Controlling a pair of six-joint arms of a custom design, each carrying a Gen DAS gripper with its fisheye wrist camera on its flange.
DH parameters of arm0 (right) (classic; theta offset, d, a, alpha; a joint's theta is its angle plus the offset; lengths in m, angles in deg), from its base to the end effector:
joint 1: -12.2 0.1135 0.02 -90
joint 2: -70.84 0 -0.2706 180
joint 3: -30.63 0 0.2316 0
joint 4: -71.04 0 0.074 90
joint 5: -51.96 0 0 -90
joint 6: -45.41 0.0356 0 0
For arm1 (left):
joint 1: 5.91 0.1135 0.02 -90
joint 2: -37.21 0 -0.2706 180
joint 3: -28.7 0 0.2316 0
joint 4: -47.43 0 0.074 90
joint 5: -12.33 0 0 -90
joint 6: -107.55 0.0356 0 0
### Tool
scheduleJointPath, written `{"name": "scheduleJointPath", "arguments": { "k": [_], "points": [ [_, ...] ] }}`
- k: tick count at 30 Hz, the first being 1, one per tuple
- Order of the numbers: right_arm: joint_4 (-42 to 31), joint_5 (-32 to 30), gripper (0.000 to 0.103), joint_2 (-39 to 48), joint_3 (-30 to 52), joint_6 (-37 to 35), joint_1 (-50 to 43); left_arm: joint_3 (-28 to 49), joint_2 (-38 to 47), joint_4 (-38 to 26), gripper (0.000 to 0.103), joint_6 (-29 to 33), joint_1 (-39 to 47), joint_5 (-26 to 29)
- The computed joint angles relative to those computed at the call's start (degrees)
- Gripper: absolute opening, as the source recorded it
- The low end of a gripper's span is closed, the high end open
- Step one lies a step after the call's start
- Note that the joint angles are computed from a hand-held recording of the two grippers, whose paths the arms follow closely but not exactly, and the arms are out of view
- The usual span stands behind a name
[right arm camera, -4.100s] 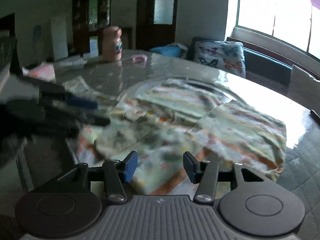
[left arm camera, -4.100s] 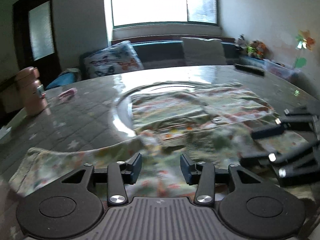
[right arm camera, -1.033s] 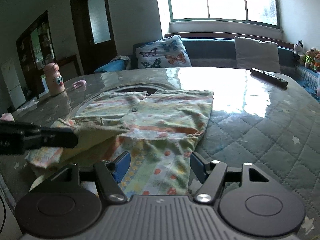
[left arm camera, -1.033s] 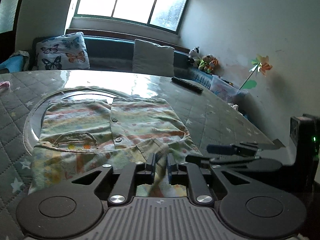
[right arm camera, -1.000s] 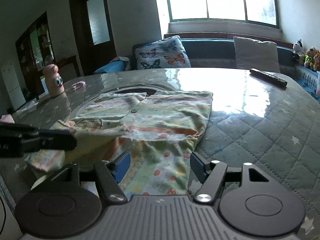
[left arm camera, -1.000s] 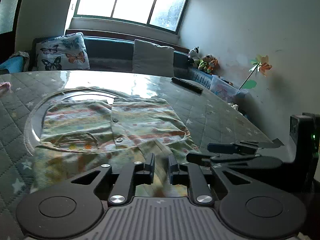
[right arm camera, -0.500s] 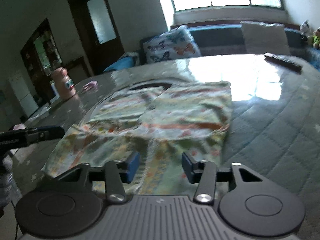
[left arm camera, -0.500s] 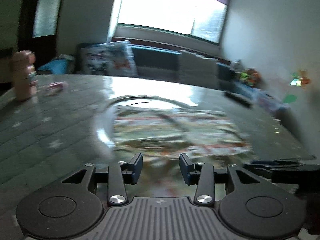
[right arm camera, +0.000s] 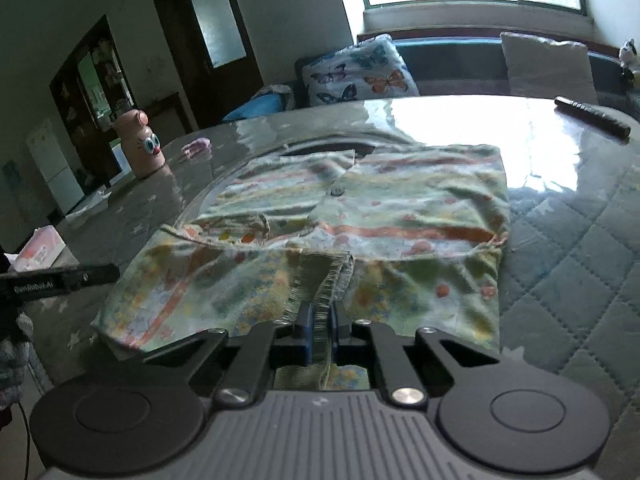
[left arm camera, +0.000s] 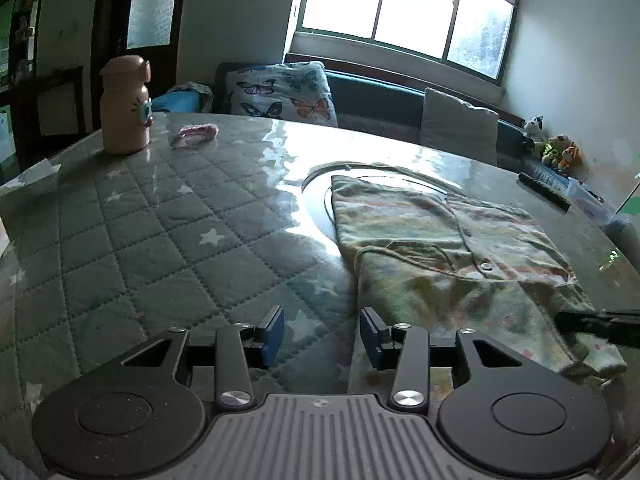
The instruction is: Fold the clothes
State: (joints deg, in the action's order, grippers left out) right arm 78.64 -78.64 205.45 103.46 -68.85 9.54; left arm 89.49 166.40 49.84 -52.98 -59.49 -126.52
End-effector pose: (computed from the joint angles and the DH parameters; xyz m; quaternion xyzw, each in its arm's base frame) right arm 0.3793 0.0056 0.0201 -0.2720 0.8566 0.2539 0.3573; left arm 0.2091 -0.2383 0.0189 -0.2163 0.8682 0.0222 0.4460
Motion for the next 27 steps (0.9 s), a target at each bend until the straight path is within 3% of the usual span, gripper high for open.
{"name": "scheduleJointPath", "arguments": {
  "k": [4,12,21,25,27],
  "points": [
    [4.6,-0.8,0.007,-4.4,-4.8,0.1,-1.5,-0.1,0.2,0.2,0.048,0.1,0.0,0.0],
    [2.8,3.1,0.007,-1.6,-2.5,0.2,-1.2,1.8,0.7,-1.9,0.043,1.6,0.3,-0.5],
    [5.5,4.7,0.007,-1.3,-3.4,0.3,-0.6,3.3,1.1,9.9,0.023,17.7,3.0,2.6],
    [6.0,5.2,0.007,-1.1,-3.6,0.1,-0.7,5.7,3.6,11.8,0.023,21.6,4.8,5.9],
    [5.6,5.7,0.007,-0.6,-3.2,-0.5,-0.6,7.4,5.2,9.8,0.023,21.8,5.3,6.9]
  ]
}}
